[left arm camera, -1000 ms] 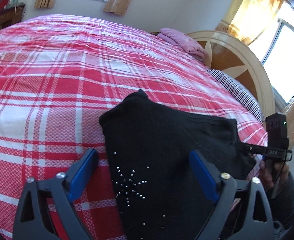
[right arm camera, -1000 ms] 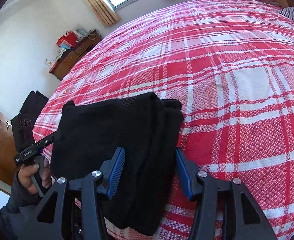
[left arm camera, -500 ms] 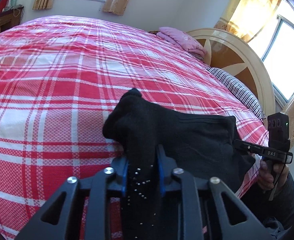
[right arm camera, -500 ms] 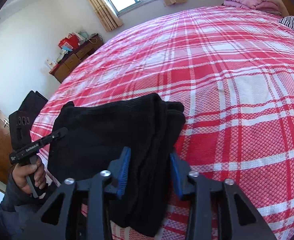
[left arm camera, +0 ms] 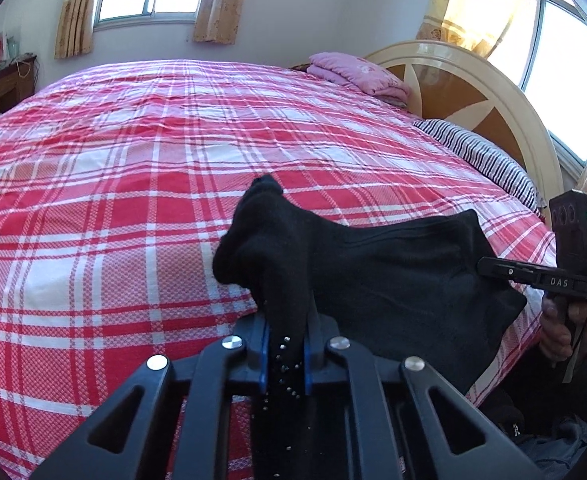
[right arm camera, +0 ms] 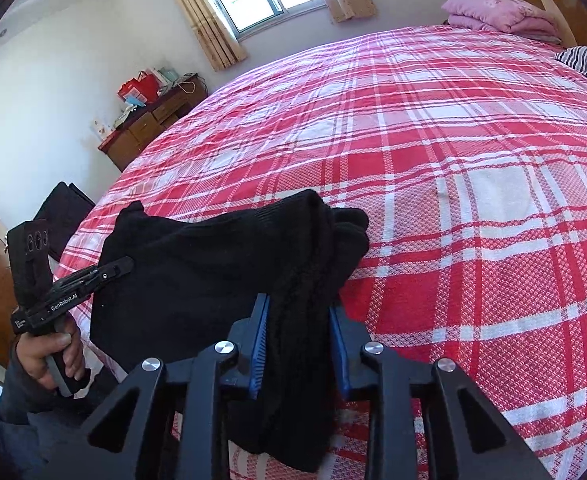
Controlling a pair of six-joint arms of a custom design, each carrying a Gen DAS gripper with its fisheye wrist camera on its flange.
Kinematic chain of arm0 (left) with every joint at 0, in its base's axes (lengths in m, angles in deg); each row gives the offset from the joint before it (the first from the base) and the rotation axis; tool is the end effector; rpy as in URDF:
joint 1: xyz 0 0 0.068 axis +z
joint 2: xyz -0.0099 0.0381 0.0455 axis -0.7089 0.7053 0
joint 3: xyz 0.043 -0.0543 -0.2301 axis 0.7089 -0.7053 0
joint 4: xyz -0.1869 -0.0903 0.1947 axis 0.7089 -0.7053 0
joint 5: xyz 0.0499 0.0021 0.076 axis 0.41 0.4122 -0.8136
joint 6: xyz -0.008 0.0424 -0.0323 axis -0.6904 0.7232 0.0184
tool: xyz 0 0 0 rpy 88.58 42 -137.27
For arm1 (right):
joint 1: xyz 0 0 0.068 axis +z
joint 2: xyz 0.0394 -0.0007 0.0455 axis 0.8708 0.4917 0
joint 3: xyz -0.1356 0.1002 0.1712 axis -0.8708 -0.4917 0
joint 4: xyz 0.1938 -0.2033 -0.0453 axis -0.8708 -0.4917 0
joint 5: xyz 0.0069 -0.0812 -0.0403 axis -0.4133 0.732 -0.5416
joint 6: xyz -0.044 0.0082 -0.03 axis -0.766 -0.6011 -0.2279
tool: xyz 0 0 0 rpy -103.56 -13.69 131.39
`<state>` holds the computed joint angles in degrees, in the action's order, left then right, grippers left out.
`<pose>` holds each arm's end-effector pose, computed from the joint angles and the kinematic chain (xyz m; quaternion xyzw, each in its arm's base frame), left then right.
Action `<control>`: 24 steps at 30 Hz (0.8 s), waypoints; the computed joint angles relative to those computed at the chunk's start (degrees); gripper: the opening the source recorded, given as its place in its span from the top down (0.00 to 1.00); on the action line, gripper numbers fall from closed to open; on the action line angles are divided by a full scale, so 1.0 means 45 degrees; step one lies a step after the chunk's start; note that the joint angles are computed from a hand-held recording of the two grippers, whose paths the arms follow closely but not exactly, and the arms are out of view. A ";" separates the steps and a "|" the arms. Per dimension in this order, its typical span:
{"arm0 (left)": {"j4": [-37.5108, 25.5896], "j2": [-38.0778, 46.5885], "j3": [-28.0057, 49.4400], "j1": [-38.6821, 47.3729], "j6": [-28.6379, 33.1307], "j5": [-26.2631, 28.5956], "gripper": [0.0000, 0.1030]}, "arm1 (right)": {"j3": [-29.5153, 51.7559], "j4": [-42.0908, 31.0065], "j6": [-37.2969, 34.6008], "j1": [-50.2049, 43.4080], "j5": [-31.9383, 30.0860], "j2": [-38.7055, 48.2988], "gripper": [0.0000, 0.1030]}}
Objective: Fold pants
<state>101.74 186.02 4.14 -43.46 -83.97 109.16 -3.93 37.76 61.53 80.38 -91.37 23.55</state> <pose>0.3183 -0.0033 0.0652 0.0534 0.9083 -0.1637 0.3812 0.2239 0.0919 0.0872 -0.1039 0.9156 0.2370 0.3078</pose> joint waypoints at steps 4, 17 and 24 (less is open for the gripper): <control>-0.0033 -0.0194 -0.0049 -0.0003 0.0021 -0.0022 0.89 | -0.0057 -0.0083 -0.0061 0.0260 0.0395 -0.0221 0.72; -0.0684 -0.0485 0.0296 0.0226 0.0029 0.0410 0.89 | 0.0167 -0.0568 -0.0212 0.0459 0.0580 -0.0705 0.73; -0.1599 -0.0631 0.0925 0.0440 0.0377 0.0521 0.89 | 0.0906 -0.1042 -0.0242 0.0905 0.0775 -0.0856 0.73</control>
<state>94.55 183.18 8.30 -41.49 -82.27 111.51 0.15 33.07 60.44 84.45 -87.88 19.70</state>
